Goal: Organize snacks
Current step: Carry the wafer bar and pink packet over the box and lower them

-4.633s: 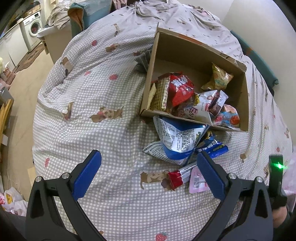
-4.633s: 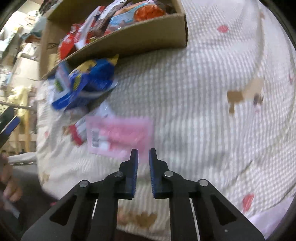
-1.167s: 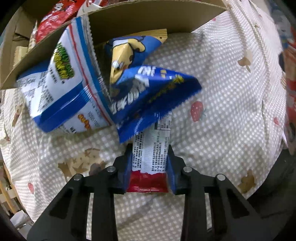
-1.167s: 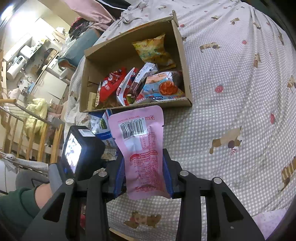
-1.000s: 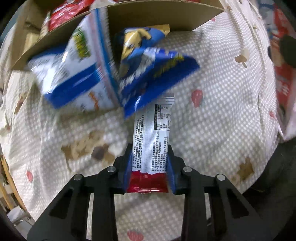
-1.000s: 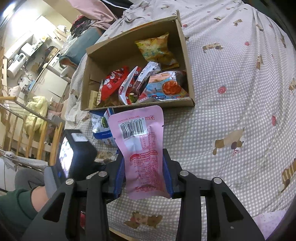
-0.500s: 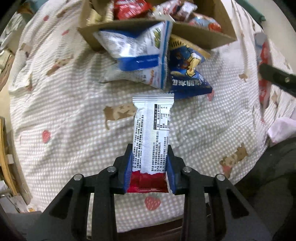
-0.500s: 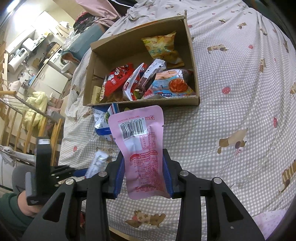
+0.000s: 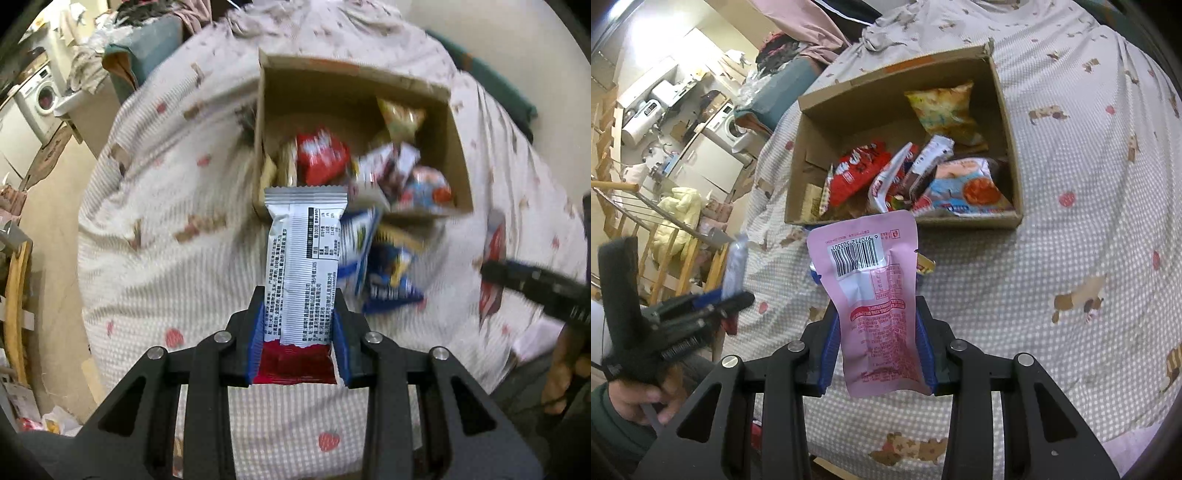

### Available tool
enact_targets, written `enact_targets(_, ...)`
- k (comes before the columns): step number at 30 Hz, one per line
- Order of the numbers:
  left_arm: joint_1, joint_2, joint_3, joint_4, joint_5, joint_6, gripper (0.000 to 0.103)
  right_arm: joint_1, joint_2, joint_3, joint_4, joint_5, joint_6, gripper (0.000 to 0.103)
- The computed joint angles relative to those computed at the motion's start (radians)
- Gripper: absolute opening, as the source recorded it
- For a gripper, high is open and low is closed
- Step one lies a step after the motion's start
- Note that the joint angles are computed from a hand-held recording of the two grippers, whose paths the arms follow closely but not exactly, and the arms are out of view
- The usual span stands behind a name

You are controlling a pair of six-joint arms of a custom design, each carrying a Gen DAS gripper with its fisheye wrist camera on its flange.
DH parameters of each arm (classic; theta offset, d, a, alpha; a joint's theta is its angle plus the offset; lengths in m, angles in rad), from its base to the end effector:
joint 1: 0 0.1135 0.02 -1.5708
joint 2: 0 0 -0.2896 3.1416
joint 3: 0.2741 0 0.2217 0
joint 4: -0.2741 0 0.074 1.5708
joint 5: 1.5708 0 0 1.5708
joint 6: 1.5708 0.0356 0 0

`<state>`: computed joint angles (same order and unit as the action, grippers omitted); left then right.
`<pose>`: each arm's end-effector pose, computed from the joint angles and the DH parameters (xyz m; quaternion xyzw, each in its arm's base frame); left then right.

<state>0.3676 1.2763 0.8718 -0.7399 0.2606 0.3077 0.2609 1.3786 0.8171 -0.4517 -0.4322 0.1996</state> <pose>0.1905 0.0635 0.2631 -0.0015 0.9695 -0.0503 0.2400 0.2218 0.0747 0.2447 -0.0878 0.9368 0.2620 0.2147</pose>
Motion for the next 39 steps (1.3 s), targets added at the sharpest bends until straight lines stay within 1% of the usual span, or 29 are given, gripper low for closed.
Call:
enact_targets(1, -0.028, 0.004, -0.009, 0.031, -0.009, -0.034, 0.028, -0.001, 0.001, 0.003, 0.004, 0.000, 0.000, 0.039)
enact_targets(4, -0.068, 0.055, 0.058, 0.049, -0.024, -0.090, 0.028, -0.011, 0.011, 0.017, 0.025, -0.011, 0.003, 0.039)
enact_targets(7, -0.070, 0.100, 0.089, 0.077, -0.016, -0.107, 0.028, -0.028, 0.032, 0.039, 0.047, -0.032, 0.004, 0.039)
enact_targets(12, -0.103, 0.172, 0.151, 0.119, -0.016, -0.130, 0.028, -0.072, 0.092, 0.084, 0.082, -0.103, 0.029, 0.039)
enact_targets(16, -0.148, 0.254, 0.226, 0.150, -0.025, -0.159, 0.028, -0.075, 0.150, 0.135, 0.127, -0.080, 0.047, 0.039)
enact_targets(21, -0.201, 0.365, 0.302, 0.229, -0.035, -0.209, 0.028, -0.071, 0.255, 0.220, 0.199, -0.046, 0.065, 0.039)
enact_targets(24, -0.221, 0.403, 0.292, 0.334, -0.035, -0.226, 0.028, -0.074, 0.317, 0.265, 0.237, -0.035, 0.083, 0.039)
enact_targets(27, -0.231, 0.425, 0.260, 0.426, -0.074, -0.248, 0.028, -0.071, 0.371, 0.312, 0.261, -0.022, 0.098, 0.039)
enact_targets(28, -0.229, 0.441, 0.262, 0.441, -0.076, -0.262, 0.028, -0.066, 0.391, 0.328, 0.268, -0.014, 0.102, 0.039)
enact_targets(30, -0.218, 0.469, 0.275, 0.445, -0.050, -0.279, 0.028, -0.050, 0.429, 0.355, 0.281, 0.020, 0.101, 0.039)
enact_targets(33, -0.211, 0.490, 0.273, 0.472, -0.028, -0.279, 0.028, -0.038, 0.470, 0.381, 0.288, 0.035, 0.102, 0.039)
enact_targets(36, -0.214, 0.500, 0.263, 0.492, -0.029, -0.266, 0.028, -0.027, 0.504, 0.404, 0.297, 0.033, 0.120, 0.039)
enact_targets(39, -0.220, 0.507, 0.257, 0.493, -0.027, -0.279, 0.028, -0.015, 0.523, 0.413, 0.308, 0.024, 0.136, 0.039)
